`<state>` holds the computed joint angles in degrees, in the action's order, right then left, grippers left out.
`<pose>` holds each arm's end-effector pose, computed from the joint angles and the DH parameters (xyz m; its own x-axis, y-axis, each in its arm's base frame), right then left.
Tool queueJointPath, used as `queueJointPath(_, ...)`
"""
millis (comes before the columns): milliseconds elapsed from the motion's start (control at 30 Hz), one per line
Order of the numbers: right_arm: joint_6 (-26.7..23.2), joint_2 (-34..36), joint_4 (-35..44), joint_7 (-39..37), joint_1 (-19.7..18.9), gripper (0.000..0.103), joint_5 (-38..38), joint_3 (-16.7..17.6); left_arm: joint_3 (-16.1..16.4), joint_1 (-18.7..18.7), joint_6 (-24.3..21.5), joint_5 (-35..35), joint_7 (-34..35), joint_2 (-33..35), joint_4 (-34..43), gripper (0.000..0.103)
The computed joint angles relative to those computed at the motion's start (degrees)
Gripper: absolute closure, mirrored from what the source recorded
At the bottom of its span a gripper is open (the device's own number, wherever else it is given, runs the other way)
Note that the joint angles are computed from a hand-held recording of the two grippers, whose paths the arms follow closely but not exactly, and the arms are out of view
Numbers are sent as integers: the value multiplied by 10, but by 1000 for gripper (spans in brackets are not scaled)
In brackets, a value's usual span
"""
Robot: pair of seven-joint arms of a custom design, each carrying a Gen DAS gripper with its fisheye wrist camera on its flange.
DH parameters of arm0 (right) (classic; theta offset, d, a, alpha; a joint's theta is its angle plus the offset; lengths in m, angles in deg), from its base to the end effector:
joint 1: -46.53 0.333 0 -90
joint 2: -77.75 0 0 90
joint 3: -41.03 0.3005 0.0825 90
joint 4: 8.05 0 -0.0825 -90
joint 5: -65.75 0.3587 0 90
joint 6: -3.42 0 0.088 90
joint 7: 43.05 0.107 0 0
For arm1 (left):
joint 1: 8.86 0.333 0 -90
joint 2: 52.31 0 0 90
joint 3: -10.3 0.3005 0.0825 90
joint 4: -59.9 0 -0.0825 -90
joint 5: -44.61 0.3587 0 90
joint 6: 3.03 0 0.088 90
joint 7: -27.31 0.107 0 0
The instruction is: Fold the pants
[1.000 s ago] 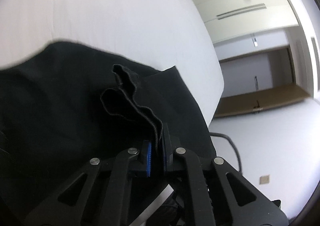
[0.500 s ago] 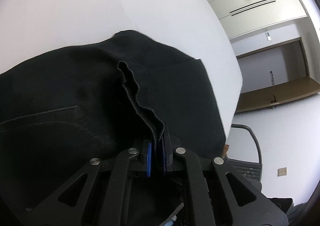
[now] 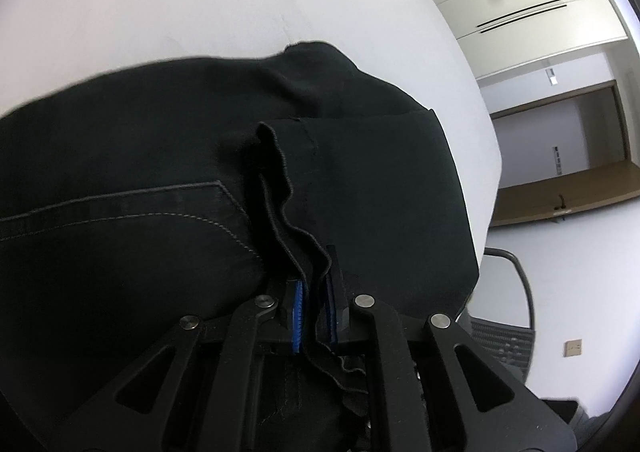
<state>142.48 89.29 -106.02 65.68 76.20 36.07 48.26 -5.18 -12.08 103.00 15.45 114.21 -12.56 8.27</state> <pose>0.5133 0.3752 0.5205 0.4786 -0.8289 0.2896 -0.6398 -0.5551 -0.5315 0.6985 -0.1951 0.5307 -0.1485 -0.7543 0.6395 -0.9836 0.0456 -0.1746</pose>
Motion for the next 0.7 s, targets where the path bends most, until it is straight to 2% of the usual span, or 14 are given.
queueJointPath(67, -1, -10, -2, -31, -15, 71, 56, 6, 6, -2, 5, 9, -1, -15, -13, 93)
queueJointPath(133, 3, -32, -16, -90, -42, 58, 166, 18, 15, -8, 4, 28, -11, -23, -9, 93)
queueJointPath(233, 8, -85, -50, -223, -88, 58, 407, 22, 36, -21, 28, 73, -30, -61, -44, 93)
queueJointPath(300, 9, -111, -65, -273, -106, 58, 509, 2, 38, -9, 62, 65, -25, -111, -108, 93)
queueJointPath(367, -13, -109, -47, -304, -128, 57, 590, -27, 31, -10, 95, 52, -13, -139, -143, 93)
queueJointPath(433, -48, -82, -7, -327, -161, 57, 663, -52, 17, -14, 119, 27, 10, -154, -165, 93)
queueJointPath(500, -123, -16, 76, -317, -204, 57, 716, -64, 9, -25, 132, 12, 26, -157, -175, 93)
queueJointPath(600, -184, 81, 176, -310, -268, 55, 805, -46, 9, -38, 140, 4, 26, -164, -208, 93)
queueJointPath(700, -220, 173, 270, -283, -302, 55, 826, -21, 15, -44, 134, 7, 10, -166, -231, 93)
